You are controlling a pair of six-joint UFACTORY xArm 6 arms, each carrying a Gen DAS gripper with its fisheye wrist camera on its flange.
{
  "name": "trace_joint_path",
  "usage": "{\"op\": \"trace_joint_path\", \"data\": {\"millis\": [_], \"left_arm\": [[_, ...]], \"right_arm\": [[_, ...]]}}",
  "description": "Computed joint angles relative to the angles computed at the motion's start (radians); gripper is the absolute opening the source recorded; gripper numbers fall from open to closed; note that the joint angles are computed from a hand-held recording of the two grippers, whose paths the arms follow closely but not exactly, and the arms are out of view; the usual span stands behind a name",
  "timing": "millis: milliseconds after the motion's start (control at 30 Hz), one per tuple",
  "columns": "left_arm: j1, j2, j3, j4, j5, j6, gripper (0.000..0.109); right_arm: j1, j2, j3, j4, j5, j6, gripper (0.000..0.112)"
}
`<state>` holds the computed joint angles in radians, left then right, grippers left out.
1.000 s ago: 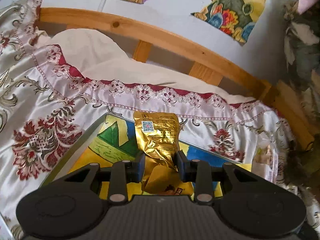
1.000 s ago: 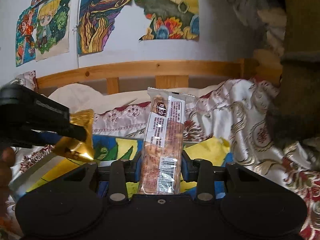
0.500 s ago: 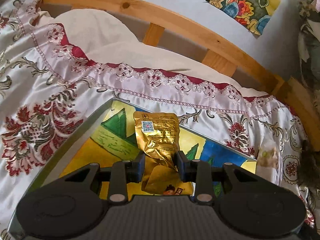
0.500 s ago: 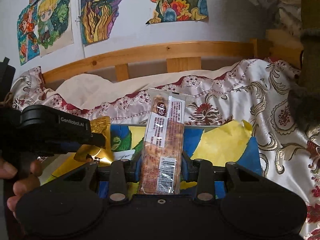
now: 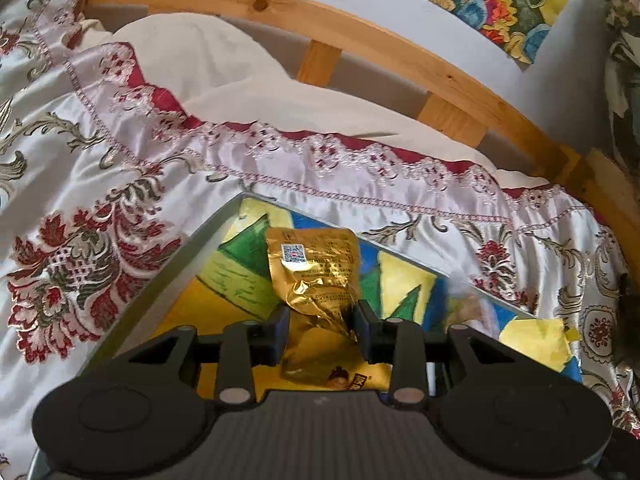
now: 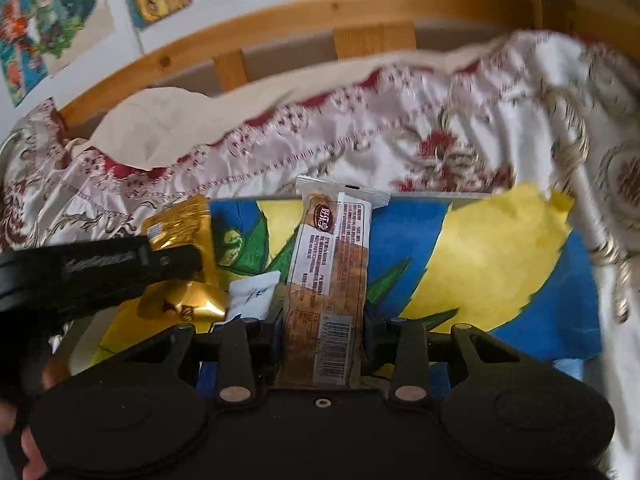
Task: Organize snacks
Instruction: 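Carry the bar and gold pouch over the grey box and release both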
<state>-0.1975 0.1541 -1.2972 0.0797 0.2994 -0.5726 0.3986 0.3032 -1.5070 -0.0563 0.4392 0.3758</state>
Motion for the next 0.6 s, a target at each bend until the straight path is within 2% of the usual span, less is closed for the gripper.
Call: {"op": "trace_joint_path", "data": {"millis": [67, 133, 200, 300, 400, 533, 600], "left_arm": [[0.004, -0.003, 0.003, 0.014, 0.014, -0.007, 0.04], [0.007, -0.018, 0.034, -0.033, -0.025, 0.033, 0.042], [0.011, -0.034, 0.061, -0.062, -0.06, 0.047, 0.05], [0.018, -0.051, 0.079, -0.043, -0.066, 0.026, 0.052], [0.03, -0.073, 0.103, 0.004, -0.076, -0.032, 0.056], [0.049, -0.1, 0.125, 0.076, -0.086, -0.13, 0.066], [0.056, -0.107, 0.131, 0.102, -0.082, -0.159, 0.068]], "right_arm": [[-0.002, 0.015, -0.012, 0.012, -0.004, 0.01, 0.048], [-0.005, 0.012, -0.002, 0.04, -0.024, 0.024, 0.071], [-0.004, 0.003, 0.02, 0.056, -0.069, 0.02, 0.082], [0.004, 0.004, 0.027, 0.156, -0.121, -0.05, 0.085], [0.014, 0.018, 0.019, 0.242, -0.164, -0.061, 0.09], [0.022, 0.045, 0.007, 0.298, -0.215, -0.02, 0.09], [0.021, 0.053, 0.013, 0.26, -0.242, 0.036, 0.089]]}}
